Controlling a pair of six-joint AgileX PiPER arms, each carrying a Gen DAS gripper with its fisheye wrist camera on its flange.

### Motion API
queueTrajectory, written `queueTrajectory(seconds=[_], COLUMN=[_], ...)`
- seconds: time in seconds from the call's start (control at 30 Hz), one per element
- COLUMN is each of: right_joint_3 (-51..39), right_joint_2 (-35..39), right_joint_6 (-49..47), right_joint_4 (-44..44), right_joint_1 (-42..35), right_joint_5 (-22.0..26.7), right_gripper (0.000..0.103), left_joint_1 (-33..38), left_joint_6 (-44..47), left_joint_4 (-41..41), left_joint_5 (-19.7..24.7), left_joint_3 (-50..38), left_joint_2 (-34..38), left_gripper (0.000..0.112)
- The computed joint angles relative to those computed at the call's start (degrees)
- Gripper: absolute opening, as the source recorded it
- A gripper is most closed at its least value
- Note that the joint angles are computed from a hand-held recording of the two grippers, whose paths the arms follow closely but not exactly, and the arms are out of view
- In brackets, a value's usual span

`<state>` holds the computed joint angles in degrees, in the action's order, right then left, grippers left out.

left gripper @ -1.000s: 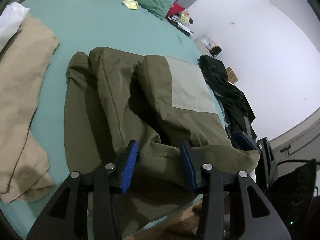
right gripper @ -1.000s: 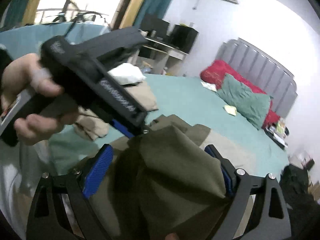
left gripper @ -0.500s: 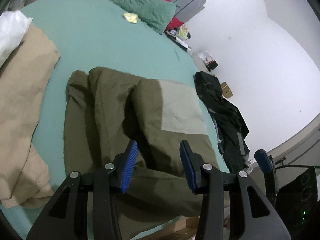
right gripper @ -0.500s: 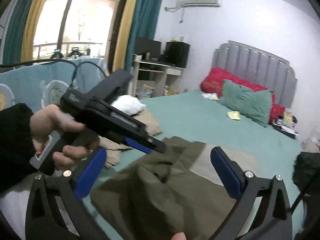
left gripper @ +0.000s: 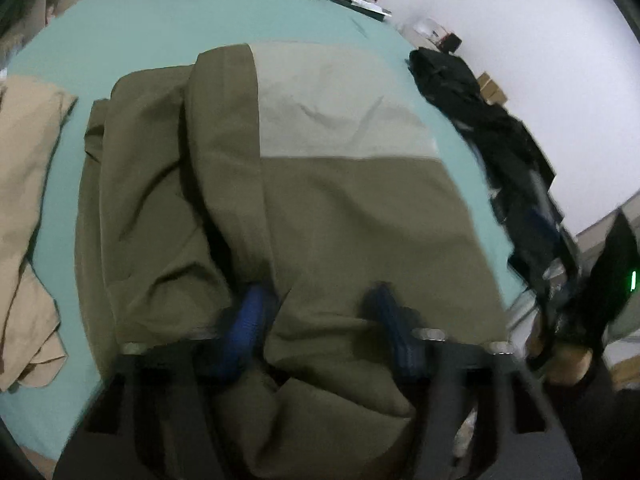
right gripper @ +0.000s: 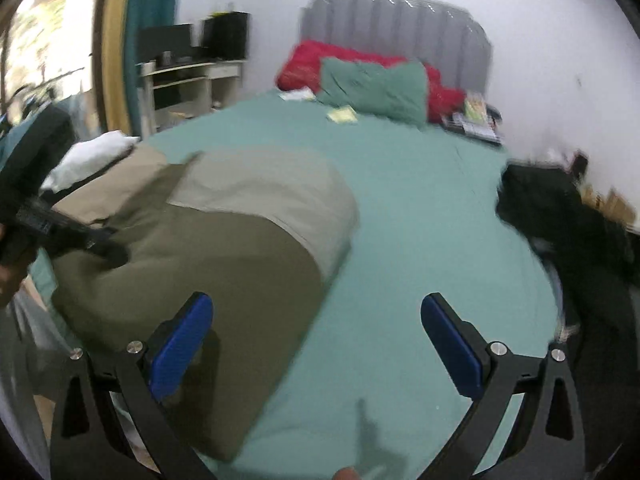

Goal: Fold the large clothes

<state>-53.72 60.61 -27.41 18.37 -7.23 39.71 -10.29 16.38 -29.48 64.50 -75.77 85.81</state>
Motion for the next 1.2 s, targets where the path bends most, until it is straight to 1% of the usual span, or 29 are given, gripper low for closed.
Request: queueTrajectory(seconds=[0.03, 0.07, 0.13, 0.23, 0.27, 0.33, 0.4, 0.5, 0.57, 0.6, 0.67, 0.7, 0.73, 0.77, 0.8, 0.83, 0.87, 0.93, 0.97, 1.03, 1.1, 1.2], right_joint_3=[0.3, -0.1, -0.5, -2.2, -3.4, -5.5, -7.4, -8.0, -9.0, -9.0, -7.5, -7.8, -8.5, -9.4, -10.2, -10.9, -11.3, -13.8, -15.0, -18.3, -20.4, -22.9], right_joint_2=[1.1, 2.4, 5.1, 9.4, 11.4, 15.8, 21.0, 27.5, 32.4, 34.3, 33.4, 33.4, 33.4, 33.9, 34.7, 34.8, 33.8, 33.2, 32.6, 31.5, 29.8, 25.7], right_joint_6=[-2.4, -4.5, -7.4, -9.1, -9.0, -8.4, -8.7, -11.9, -12.1, -12.5, -14.7, -13.0, -10.7, -10.5, -9.9, -8.8, -8.0, -4.5, -2.7, 0.7, 2.6, 1.9], right_joint_4=[3.8, 7.1, 13.0, 18.3, 19.4, 21.0, 24.0, 34.0, 37.8, 39.3, 39.5, 37.3, 35.3, 35.7, 36.8, 35.6, 33.0, 27.7, 25.3, 20.5, 17.5, 14.5], right_joint_1=[-3.3, -5.6, -9.1, -10.3, -9.5, -6.9, -3.8, -2.6, -1.3, -0.1, 3.7, 6.1, 7.8, 8.1, 8.0, 8.4, 9.1, 9.7, 9.8, 10.3, 10.5, 6.2], right_joint_5=[0.6, 1.5, 3.7, 5.6, 6.3, 7.4, 8.4, 10.4, 12.5, 12.2, 6.7, 4.6, 3.7, 5.1, 7.3, 7.2, 7.0, 8.3, 9.7, 11.7, 13.3, 20.3], right_gripper=[0.102, 0.102, 0.102, 0.102, 0.102, 0.102, 0.102, 0.102, 0.102, 0.102, 0.102, 0.103, 0.099, 0.081, 0.077, 0.065, 0.051, 0.04, 0.036, 0.034, 0.033, 0.033], left_joint_1=[0.0, 1.0, 3.0, 7.3, 9.3, 10.4, 10.0, 9.4, 9.6, 9.4, 10.6, 10.7, 11.2, 12.0, 12.6, 13.4, 14.1, 14.2, 13.8, 13.4, 13.0, 9.5], left_joint_6=[0.5, 1.3, 1.8, 0.8, 1.1, 1.2, 0.0, -2.0, -3.2, -4.3, -4.3, -4.7, -4.8, -4.8, -5.0, -4.8, -4.4, -4.0, -3.7, -2.9, -1.2, -0.1], left_joint_4=[0.6, -0.1, 0.5, 1.4, 1.5, 3.5, 6.5, 11.7, 14.6, 16.0, 16.2, 16.7, 16.7, 16.2, 15.8, 14.6, 13.1, 11.9, 11.5, 10.0, 7.2, 4.4], left_joint_5=[-0.6, -1.4, -2.7, -2.1, -1.3, -1.4, -2.9, -5.5, -7.5, -7.6, -6.7, -6.3, -5.7, -5.0, -4.7, -4.2, -3.6, -3.1, -2.7, -2.1, 0.7, 4.1], left_joint_3=[1.2, 2.8, 4.5, 4.8, 4.9, 5.7, 7.5, 10.1, 11.5, 11.4, 11.9, 11.9, 11.7, 11.3, 11.2, 10.8, 10.4, 9.5, 8.9, 8.2, 6.8, 5.8], left_joint_2=[-1.0, -2.6, -6.1, -10.1, -11.4, -12.5, -12.7, -12.5, -11.6, -10.7, -8.8, -8.4, -8.1, -7.8, -7.8, -7.5, -7.4, -8.0, -8.5, -8.9, -9.0, -9.8], left_gripper=[0.009, 0.005, 0.004, 0.004, 0.004, 0.004, 0.004, 0.004, 0.004, 0.004, 0.004, 0.005, 0.005, 0.005, 0.005, 0.006, 0.006, 0.006, 0.006, 0.01, 0.01, 0.01])
